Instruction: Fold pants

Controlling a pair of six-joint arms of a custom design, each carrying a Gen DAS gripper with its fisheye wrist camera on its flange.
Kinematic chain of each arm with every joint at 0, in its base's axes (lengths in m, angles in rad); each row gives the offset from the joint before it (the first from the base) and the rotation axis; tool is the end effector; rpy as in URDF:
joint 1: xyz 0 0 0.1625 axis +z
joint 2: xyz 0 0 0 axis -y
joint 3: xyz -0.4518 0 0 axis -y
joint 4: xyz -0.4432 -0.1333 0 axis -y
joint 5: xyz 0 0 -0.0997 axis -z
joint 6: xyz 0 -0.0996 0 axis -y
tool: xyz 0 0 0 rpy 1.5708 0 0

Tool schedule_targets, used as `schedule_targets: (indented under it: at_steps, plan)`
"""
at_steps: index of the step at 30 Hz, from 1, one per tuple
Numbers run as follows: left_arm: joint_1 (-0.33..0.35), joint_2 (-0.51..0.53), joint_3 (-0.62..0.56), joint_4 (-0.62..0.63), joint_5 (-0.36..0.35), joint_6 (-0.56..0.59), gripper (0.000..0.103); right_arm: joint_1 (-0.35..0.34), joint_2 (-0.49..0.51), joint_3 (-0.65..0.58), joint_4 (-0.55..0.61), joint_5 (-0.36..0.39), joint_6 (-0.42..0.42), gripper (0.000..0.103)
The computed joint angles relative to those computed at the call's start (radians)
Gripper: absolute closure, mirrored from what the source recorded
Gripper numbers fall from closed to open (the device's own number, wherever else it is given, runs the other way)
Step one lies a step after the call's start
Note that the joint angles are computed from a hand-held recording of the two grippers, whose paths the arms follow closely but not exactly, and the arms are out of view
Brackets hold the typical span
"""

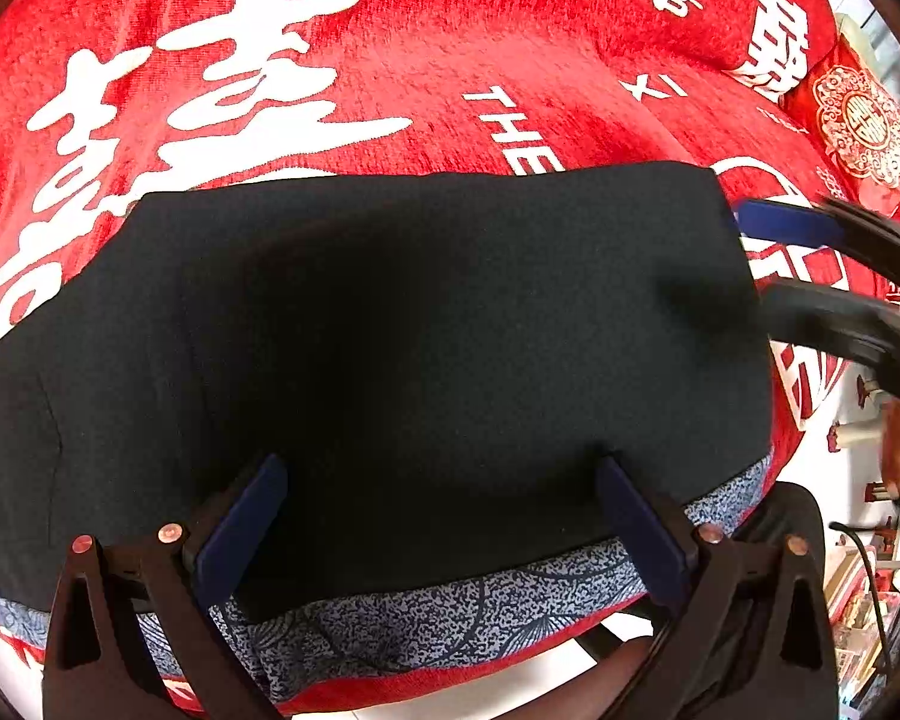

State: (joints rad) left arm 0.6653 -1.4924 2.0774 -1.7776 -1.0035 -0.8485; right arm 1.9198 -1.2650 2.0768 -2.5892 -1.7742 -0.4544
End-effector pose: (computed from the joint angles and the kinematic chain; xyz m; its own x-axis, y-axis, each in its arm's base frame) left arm -0.2517 -0.4350 0.2533 -0.7895 0.0892 -0.6072 0.2099 0.9690 -0.1306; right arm 0.2974 -0.4862 0.1968 -0.6928 -0.6696 0.2677 -0.7109 0.6965 -0.0975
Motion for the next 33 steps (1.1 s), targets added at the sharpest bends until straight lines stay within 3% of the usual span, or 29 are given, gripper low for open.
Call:
schedule_targets:
  at_steps: [2, 7, 11, 13, 15, 16, 18, 22, 24, 26, 29, 33]
  plan:
    - [0.002, 0.007, -0.004, -0.004, 0.002, 0.001, 0.001, 0.003, 0.072, -0.048, 0.035, -0.074, -0.045, 0.031]
    - [-0.002, 0.007, -0.004, 0.009, 0.004, -0.007, 0.000, 0.022, 0.101, -0.071, 0.067, -0.160, -0.083, 0.030]
    - [-0.007, 0.013, -0.008, 0.027, 0.013, -0.023, 0.000, 0.035, 0.066, -0.041, -0.005, -0.122, -0.121, 0.030]
    - [-0.010, 0.017, -0.009, 0.029, 0.019, -0.021, 0.000, 0.041, 0.118, -0.066, -0.017, -0.227, -0.093, 0.030]
    - [-0.008, 0.012, -0.009, 0.032, 0.009, -0.017, 0.000, 0.043, 0.157, -0.078, -0.032, -0.313, -0.091, 0.013]
    - [-0.009, 0.007, -0.010, 0.037, 0.006, -0.018, 0.000, 0.044, 0.164, -0.085, -0.023, -0.332, -0.069, 0.013]
    - [-0.014, -0.012, -0.008, 0.041, 0.003, -0.028, 0.000, 0.052, 0.146, -0.071, -0.038, -0.329, -0.049, 0.012]
    - [-0.016, -0.030, 0.008, 0.024, 0.005, -0.027, 0.000, 0.098, 0.054, 0.065, -0.183, -0.330, -0.119, 0.012]
    - [-0.022, -0.013, 0.009, 0.044, 0.027, -0.027, 0.000, 0.124, 0.050, 0.128, -0.256, -0.408, -0.141, 0.012]
    - [-0.038, 0.007, 0.012, 0.071, 0.060, -0.026, 0.001, 0.138, 0.088, 0.166, -0.307, -0.532, -0.129, 0.012]
    - [-0.047, -0.033, 0.023, 0.057, 0.044, -0.043, 0.000, 0.156, 0.068, 0.189, -0.352, -0.542, -0.040, 0.012]
    - [-0.082, -0.097, 0.037, 0.136, 0.096, -0.104, 0.000, 0.207, 0.041, 0.204, -0.420, -0.430, -0.018, 0.012]
